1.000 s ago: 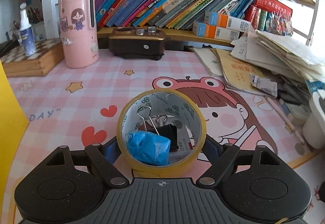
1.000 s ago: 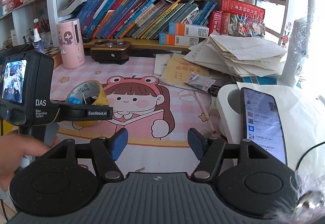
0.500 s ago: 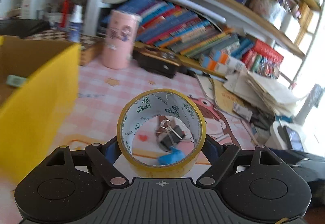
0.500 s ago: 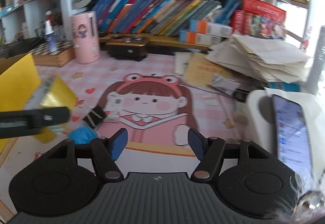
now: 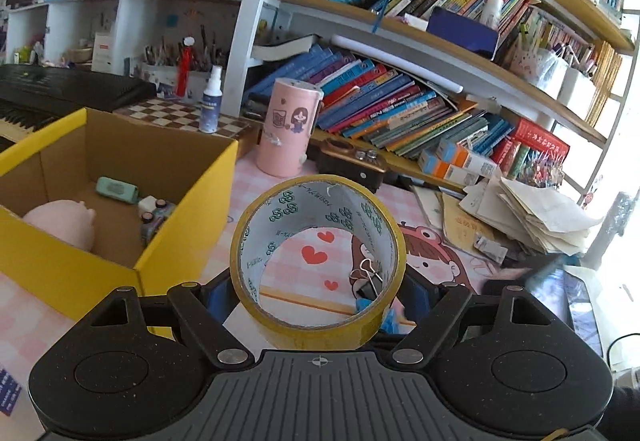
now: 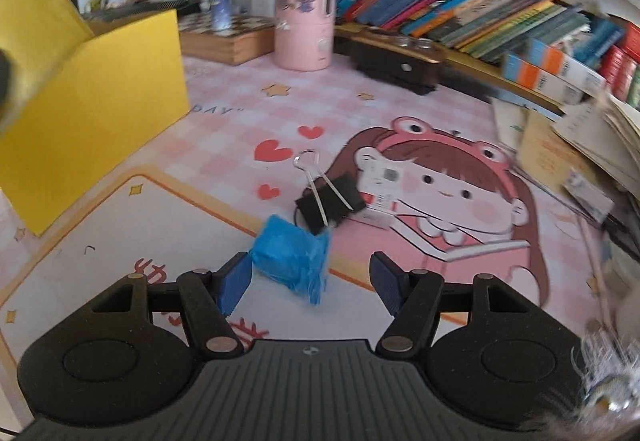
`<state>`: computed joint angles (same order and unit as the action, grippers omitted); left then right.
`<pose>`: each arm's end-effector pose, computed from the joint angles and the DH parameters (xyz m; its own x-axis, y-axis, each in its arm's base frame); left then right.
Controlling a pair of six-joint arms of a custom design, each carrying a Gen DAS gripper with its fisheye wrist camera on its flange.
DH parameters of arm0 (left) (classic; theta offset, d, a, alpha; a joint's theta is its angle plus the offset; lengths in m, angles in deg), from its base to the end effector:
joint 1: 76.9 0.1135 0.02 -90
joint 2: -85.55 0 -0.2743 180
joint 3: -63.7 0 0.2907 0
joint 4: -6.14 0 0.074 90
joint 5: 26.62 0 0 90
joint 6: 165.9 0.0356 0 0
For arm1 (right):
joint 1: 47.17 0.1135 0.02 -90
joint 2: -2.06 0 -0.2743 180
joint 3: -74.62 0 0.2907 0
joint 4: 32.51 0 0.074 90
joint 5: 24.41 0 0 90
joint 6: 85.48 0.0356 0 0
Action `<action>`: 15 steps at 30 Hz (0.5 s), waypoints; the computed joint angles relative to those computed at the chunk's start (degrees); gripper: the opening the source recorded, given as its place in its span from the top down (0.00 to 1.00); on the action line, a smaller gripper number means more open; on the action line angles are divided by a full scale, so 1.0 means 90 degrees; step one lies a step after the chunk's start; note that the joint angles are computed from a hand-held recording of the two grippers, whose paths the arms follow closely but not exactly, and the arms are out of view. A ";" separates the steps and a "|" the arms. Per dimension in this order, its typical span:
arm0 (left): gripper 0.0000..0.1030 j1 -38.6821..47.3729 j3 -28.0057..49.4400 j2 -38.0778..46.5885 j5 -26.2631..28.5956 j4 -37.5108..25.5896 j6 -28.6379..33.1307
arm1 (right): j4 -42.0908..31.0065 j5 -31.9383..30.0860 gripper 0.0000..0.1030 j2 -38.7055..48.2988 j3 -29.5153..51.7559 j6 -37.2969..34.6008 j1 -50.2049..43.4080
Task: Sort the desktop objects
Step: 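Lift the tape roll with the left gripper while the right gripper grasps the blue bag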
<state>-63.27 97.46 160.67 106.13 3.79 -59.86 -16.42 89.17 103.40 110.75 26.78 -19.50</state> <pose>0.2391 0.0331 0.1173 -0.5615 0.0726 -0.8243 0.4775 0.8420 -0.2511 0.2418 0.1107 0.0379 -0.6931 0.0286 -0.7203 0.0744 0.9967 -0.0320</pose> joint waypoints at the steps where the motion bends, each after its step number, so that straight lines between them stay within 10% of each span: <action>1: 0.20 0.0084 -0.0032 -0.0091 0.0057 -0.0064 0.0064 | 0.0054 -0.0097 0.43 0.0099 0.0054 -0.0044 -0.0045; 4: 0.20 0.0320 -0.0098 -0.0284 0.0192 -0.0245 0.0257 | 0.0276 -0.0337 0.58 0.0292 0.0132 -0.0121 -0.0172; 15: 0.20 0.1217 -0.0077 -0.0490 0.0887 -0.1041 0.1051 | -0.0105 0.0432 0.61 -0.0366 -0.0117 0.0385 0.0426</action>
<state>-52.32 96.77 156.26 114.12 -5.57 -50.40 -17.36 93.06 100.11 109.70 30.25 -15.66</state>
